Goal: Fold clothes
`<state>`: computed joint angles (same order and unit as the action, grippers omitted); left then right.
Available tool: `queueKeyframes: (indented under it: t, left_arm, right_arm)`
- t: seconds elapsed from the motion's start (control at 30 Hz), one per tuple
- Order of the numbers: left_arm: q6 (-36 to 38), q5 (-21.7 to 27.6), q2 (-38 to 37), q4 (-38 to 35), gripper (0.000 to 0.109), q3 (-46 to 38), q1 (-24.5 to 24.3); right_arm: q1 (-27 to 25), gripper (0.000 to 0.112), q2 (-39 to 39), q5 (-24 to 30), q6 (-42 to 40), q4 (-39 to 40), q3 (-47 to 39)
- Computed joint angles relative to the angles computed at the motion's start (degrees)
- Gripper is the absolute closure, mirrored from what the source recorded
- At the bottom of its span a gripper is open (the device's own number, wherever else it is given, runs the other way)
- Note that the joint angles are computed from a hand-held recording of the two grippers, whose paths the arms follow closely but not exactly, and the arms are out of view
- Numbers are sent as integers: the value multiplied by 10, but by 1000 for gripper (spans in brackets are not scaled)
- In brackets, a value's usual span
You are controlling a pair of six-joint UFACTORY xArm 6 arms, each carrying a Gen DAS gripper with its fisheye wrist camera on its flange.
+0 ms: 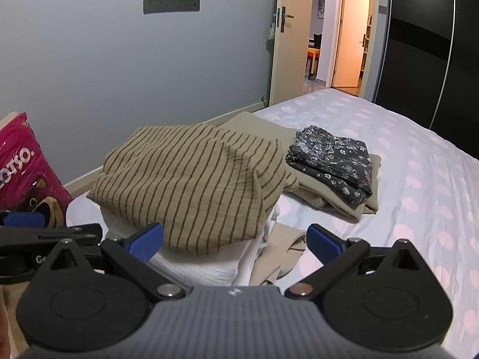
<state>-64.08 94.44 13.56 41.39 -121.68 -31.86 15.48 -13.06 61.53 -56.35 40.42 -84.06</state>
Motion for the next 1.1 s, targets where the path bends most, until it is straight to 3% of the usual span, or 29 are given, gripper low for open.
queueKeyframes:
  t: [0.53, 0.9, 1.1]
  left_arm:
    - [-29, 35, -40, 1, 31, 54, -5]
    - [-18, 26, -39, -3, 31, 55, -2]
    - [-32, 16, -54, -11, 31, 73, 2]
  right_arm:
    - [19, 10, -58, -5, 16, -27, 66]
    - [20, 10, -63, -11, 25, -37, 72]
    - [5, 10, -46, -30, -43, 30, 65]
